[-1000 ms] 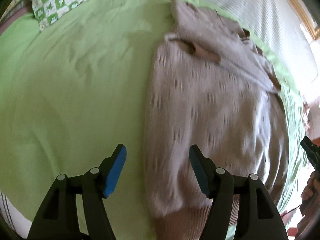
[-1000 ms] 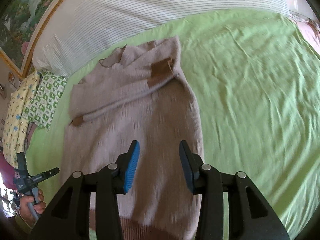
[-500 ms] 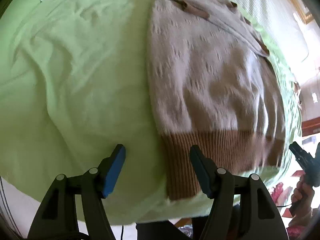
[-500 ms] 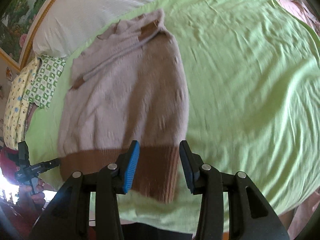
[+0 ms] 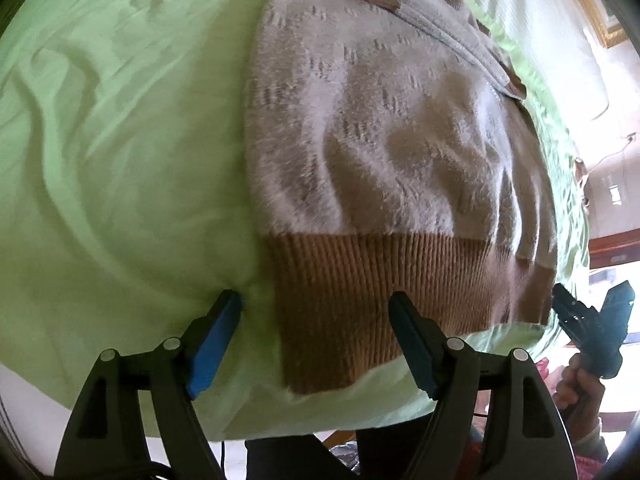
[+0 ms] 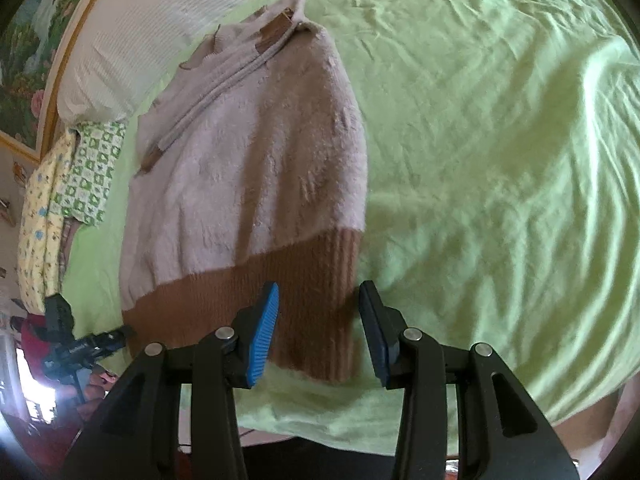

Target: Fold small clothes

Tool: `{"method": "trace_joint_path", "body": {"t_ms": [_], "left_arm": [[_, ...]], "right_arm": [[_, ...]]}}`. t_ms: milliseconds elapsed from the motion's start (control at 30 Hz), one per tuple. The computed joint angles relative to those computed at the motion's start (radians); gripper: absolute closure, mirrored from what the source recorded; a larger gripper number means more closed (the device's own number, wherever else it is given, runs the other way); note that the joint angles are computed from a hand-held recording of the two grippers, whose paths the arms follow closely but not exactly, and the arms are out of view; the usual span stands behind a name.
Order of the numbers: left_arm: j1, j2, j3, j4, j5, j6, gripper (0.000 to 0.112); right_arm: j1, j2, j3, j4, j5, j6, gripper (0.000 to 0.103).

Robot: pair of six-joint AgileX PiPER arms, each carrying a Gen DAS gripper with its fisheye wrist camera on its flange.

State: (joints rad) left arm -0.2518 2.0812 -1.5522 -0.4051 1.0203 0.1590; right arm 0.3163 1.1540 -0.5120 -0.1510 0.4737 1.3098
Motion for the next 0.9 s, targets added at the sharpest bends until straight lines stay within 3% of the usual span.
{"method": "trace_joint_path", "body": {"t_ms": [100,200,267,300,467,533,633,900], "left_arm": [[-0.024,0.018,-0.033,0.01,-0.003,-0.003,0.039],[-0.044,0.021,-0.043,0.052,-0.022,-0.003,0.065],[-0.035,0.022,-0.048,0.037,-0.023,0.033,0.1],[-0.017,0.026,-0.055,0.003,-0.008,0.065,0.104],[0.013,-0.043,0.016,-0.077,-0.034,0.198,0.106],[0.029,-0.062,0.029,-0.118,-0.023,0.244,0.106],[0.047,-0.056,0.007,-0.149,0.001,0.261,0.107],[0.095,0.012,-0.226,-0.238,0.1,0.236,0.106]], "right_arm": [[-0.039,0.047,-0.015,0.064,-0.055,-0.093,0.06],[-0.079,0.079,0.002,0.18,-0.132,-0.197,0.061],[-0.091,0.08,0.012,0.216,-0.154,-0.225,0.081],[-0.089,0.077,0.017,0.221,-0.149,-0.22,0.095],[-0.018,-0.06,0.061,0.008,-0.051,0.061,0.096],[-0.01,-0.145,0.091,-0.009,-0.009,0.103,0.097],[-0.05,-0.179,0.087,0.059,0.009,0.0,0.097],[-0.195,-0.067,-0.064,0.313,-0.066,-0.423,0.097]]}}
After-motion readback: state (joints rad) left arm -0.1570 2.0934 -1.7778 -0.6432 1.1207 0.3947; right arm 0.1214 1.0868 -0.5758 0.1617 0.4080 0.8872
